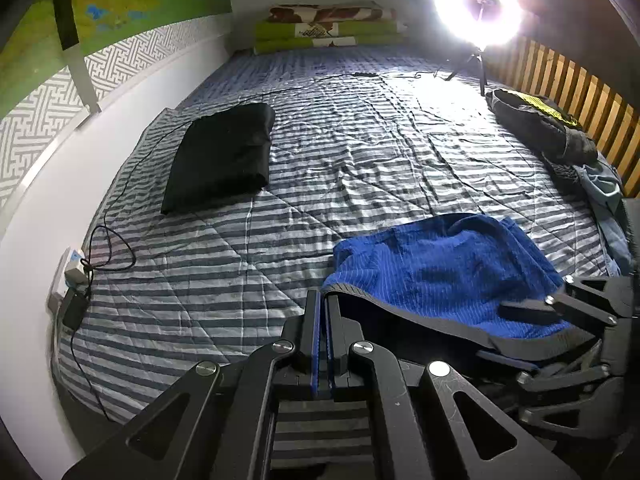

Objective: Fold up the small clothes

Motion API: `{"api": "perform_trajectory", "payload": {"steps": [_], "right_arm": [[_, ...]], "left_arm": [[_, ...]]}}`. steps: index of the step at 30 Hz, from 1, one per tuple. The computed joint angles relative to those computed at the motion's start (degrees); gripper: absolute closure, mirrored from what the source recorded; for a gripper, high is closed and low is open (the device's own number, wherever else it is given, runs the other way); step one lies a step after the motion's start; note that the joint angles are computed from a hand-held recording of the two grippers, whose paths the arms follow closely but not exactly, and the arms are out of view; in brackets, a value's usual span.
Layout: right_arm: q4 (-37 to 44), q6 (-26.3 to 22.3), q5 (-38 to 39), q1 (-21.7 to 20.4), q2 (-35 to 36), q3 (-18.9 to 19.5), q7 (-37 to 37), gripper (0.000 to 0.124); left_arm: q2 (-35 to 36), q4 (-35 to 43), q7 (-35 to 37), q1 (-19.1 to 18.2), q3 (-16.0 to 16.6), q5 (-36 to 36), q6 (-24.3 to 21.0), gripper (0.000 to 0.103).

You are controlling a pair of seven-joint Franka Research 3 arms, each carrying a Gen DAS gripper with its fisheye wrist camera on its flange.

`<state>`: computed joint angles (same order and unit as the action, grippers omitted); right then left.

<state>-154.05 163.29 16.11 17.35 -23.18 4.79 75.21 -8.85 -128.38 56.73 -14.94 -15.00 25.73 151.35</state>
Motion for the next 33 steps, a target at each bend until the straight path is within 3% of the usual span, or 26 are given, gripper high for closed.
{"api": "perform_trajectory", "payload": {"steps": [2, 3, 4, 6, 8, 10, 12, 18, 20, 27, 33], "right_arm": [[1.24, -0.49, -4.45, -3.58, 1.57, 3.20, 3.45, 0.090], [2.04, -0.87, -6.24, -4.71, 2.74, 3.89, 4.73, 0.110], [2.73, -1.61, -7.26, -5.14, 3.71, 3.68, 5.28, 0.121], [3.27, -2.31, -9.52, -7.02, 4.06, 3.46, 7.93, 0.122], [2.86, -2.33, -10.83, -8.64, 2.34, 2.01, 8.86, 0.122], [2.84, -2.46, -13.65, -12.74, -0.10, 1.67, 11.40, 0.122], [2.92, -2.78, -17.13, -18.42, -2.78, 1.50, 14.49, 0.122], [1.73, -4.66, -26.94, -35.97, -8.16, -0.05, 20.97, 0.122], [0.54, -5.66, -27.47, -37.65, -8.56, -2.34, 20.01, 0.122], [-4.17, -5.45, -27.86, -42.49, -8.83, -6.24, 17.24, 0.122], [-5.44, -4.52, -25.46, -42.76, -7.87, -7.34, 13.86, 0.122]], "left_arm": [[0.11, 0.20, 0.28, -0.09, 0.15, -0.52, 0.09, 0.101], [0.51, 0.60, 0.80, -0.17, 0.26, -1.01, -0.05, 0.101], [0.94, 0.93, 1.39, -0.29, 0.34, -1.55, -0.13, 0.100], [2.23, 2.04, 4.79, -0.97, 0.64, -4.01, -0.67, 0.097], [3.23, 3.00, 7.31, -1.59, 0.43, -5.39, -1.06, 0.085], [3.47, 3.20, 7.34, -1.86, -0.12, -4.23, -0.27, 0.058], [3.59, 3.24, 4.99, -1.83, -0.77, -0.97, 0.80, 0.055], [6.51, 4.38, 9.39, -3.93, -0.86, -8.13, 2.04, 0.054], [8.59, 5.41, 11.93, -4.95, -1.42, -11.24, 2.08, 0.053], [16.75, 9.82, 18.98, -9.19, -5.12, -17.22, 2.41, 0.024], [23.76, 16.48, 8.95, -14.11, -2.55, -6.74, -2.24, 0.027]]}}
